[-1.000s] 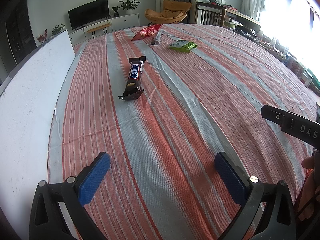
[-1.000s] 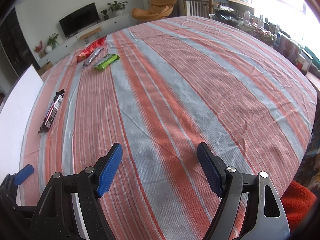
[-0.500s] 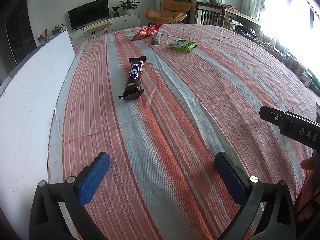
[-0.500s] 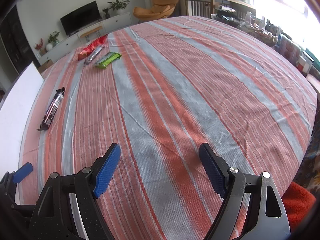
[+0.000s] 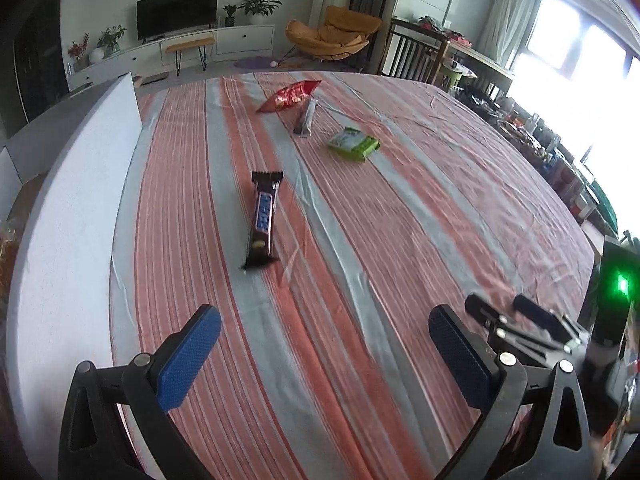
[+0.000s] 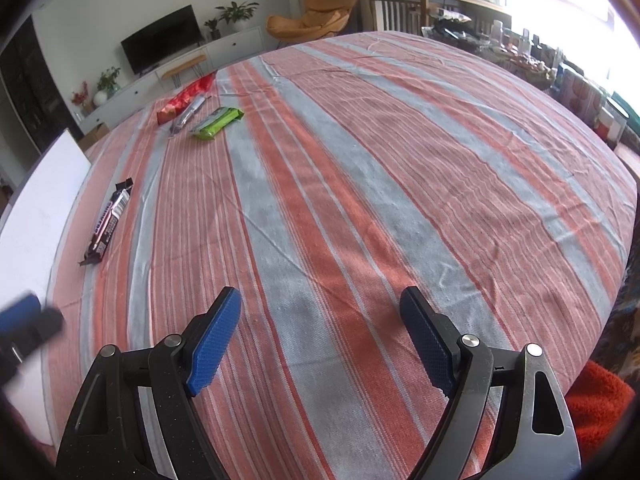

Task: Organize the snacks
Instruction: 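Lower the open left tool around the Snickers bar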

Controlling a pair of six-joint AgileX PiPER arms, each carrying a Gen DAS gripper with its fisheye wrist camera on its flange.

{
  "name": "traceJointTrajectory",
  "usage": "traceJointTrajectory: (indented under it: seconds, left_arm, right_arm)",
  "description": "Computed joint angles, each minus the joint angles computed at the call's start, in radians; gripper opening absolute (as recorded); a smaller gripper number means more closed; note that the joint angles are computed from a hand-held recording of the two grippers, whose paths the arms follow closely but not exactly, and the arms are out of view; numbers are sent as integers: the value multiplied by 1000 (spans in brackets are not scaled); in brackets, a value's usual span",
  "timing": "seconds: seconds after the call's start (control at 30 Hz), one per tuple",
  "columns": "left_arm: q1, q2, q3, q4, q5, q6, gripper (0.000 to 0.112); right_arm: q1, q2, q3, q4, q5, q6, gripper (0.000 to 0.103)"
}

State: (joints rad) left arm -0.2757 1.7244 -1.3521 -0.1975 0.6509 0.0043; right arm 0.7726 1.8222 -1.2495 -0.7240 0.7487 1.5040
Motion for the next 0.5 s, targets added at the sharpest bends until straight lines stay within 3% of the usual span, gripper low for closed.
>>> traceJointTrajectory:
  seconds: [0.3, 0.4, 0.5]
  left_arm:
    - [20, 390, -547, 216, 278, -225, 99]
    - [25, 497, -688, 231, 367, -235, 87]
    - [18, 536, -730, 243, 386, -214, 72]
  right_arm:
    - [-2, -10, 8, -1, -32, 26, 85]
    - [-5, -10, 10, -2, -41, 31, 85]
    - [-4, -9, 9, -2, -39, 29, 86]
